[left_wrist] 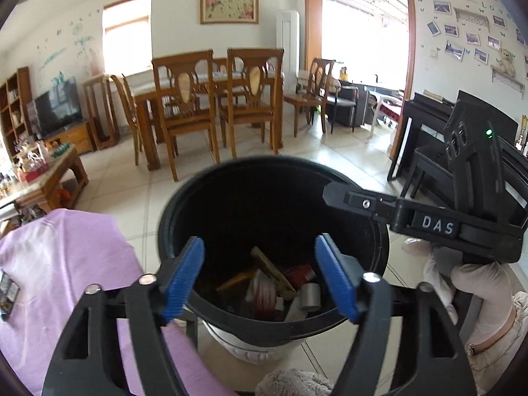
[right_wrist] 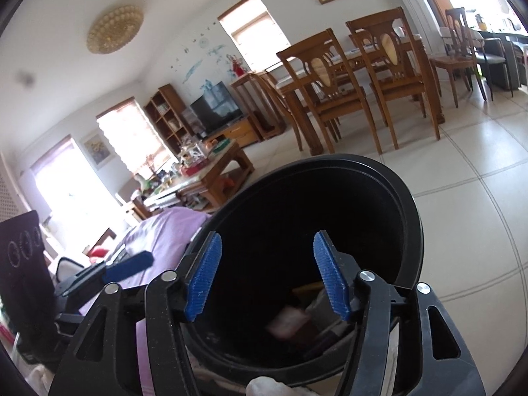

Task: Collect trash
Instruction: 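Carry the red box and purple tube over the bin and open both tools, then grasp the white bottle cap with the left tool while the right tool grasps the battery card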

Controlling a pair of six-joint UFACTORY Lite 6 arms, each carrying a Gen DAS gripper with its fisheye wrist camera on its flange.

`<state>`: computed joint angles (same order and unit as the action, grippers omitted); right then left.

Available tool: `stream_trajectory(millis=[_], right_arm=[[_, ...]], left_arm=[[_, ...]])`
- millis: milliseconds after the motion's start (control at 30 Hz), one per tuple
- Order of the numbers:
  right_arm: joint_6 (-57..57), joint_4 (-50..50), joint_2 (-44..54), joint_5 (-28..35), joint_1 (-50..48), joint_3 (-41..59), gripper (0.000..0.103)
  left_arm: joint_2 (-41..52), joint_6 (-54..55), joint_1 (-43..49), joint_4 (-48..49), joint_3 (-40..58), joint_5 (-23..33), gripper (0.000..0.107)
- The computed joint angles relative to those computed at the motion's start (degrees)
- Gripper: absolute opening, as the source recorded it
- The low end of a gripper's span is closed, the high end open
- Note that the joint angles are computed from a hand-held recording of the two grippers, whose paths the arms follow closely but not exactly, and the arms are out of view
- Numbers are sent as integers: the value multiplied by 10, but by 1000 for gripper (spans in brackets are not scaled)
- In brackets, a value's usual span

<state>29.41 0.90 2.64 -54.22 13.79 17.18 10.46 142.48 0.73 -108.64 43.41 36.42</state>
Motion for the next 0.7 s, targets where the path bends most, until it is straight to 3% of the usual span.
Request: stream_trajectory(millis=[133,167,200,400,700], right_arm=[[20,1,-2,10,25,14,92],[22,9,0,12,35,20,96],[19,20,-2,19,46,26,96],[-93,156,23,90,147,111,96],[-299,342,173,186,281,371,96]], left_arm=[[-23,-19,39,39,-11,12,73],[-27,-24,50,49,-14,14,79],[-32,-25,67,56,-19,20,85],[-19,-44,186,114,2,60,86],[117,-154,370,210,183,117,86]])
